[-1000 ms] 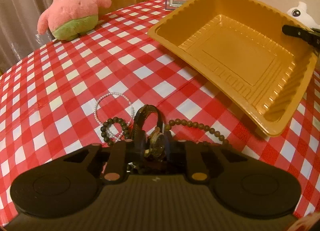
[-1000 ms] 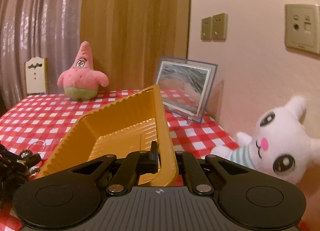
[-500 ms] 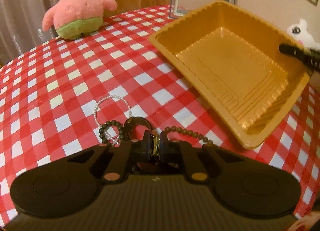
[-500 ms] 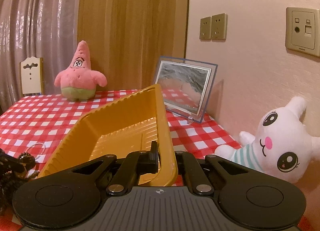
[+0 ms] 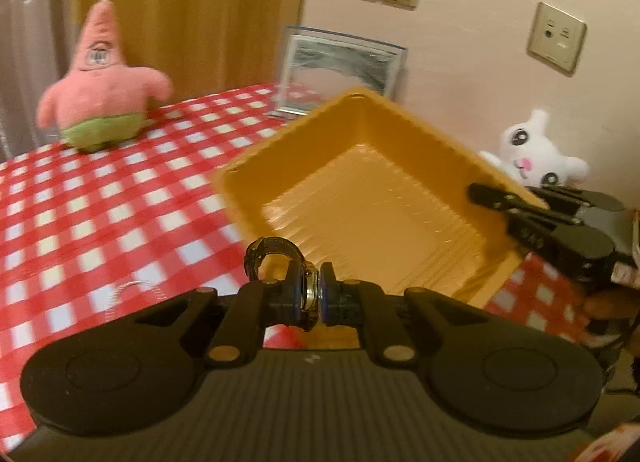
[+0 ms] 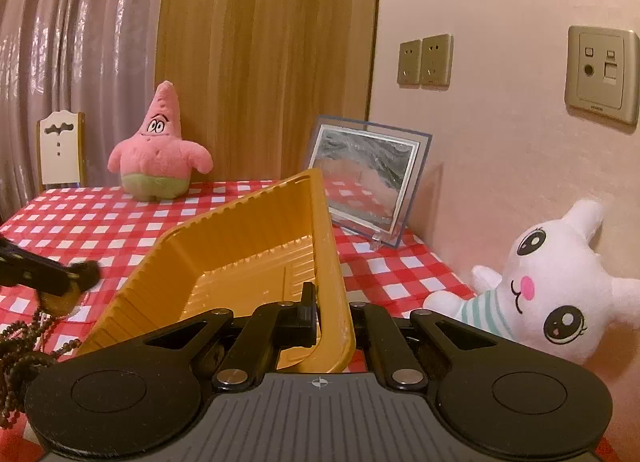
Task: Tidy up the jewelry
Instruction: 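Carry the black ring into the orange tray and open the left gripper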
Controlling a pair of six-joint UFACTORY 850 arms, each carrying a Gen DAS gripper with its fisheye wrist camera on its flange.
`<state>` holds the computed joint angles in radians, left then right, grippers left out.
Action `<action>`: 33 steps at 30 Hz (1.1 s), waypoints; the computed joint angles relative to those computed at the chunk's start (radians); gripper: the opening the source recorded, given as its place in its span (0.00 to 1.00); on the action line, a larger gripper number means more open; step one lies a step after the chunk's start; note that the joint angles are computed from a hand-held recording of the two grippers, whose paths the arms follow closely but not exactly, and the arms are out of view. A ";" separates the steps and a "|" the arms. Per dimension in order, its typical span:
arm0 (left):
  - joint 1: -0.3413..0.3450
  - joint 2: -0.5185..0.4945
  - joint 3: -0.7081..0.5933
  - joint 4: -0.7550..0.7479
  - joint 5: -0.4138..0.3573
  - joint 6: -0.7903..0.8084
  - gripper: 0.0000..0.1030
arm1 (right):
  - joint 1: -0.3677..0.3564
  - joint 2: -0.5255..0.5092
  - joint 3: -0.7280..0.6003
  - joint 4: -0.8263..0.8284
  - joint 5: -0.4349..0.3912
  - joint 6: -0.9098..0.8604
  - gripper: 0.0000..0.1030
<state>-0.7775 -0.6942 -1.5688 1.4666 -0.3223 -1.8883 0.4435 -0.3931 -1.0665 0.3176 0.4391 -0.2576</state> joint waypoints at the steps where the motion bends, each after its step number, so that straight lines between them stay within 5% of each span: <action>1: -0.004 -0.018 -0.024 -0.021 0.003 0.021 0.08 | 0.000 0.001 0.001 -0.001 0.001 -0.003 0.04; 13: -0.019 -0.143 -0.160 -0.297 0.056 0.242 0.07 | 0.006 0.018 0.018 0.032 0.013 -0.064 0.04; 18: -0.032 -0.104 -0.117 -0.166 0.052 0.085 0.09 | 0.007 0.019 0.020 0.059 0.021 -0.102 0.04; 23: -0.058 0.011 0.025 -0.028 -0.018 -0.118 0.15 | -0.003 0.027 0.033 0.085 0.016 -0.118 0.04; 33: -0.114 0.198 0.275 -0.365 -0.261 -0.012 0.15 | -0.022 0.061 0.070 0.157 0.010 -0.171 0.04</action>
<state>-0.8916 -0.4966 -1.2938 1.1020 -0.5833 -1.9002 0.4212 -0.3320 -0.9970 0.4743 0.4489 -0.4288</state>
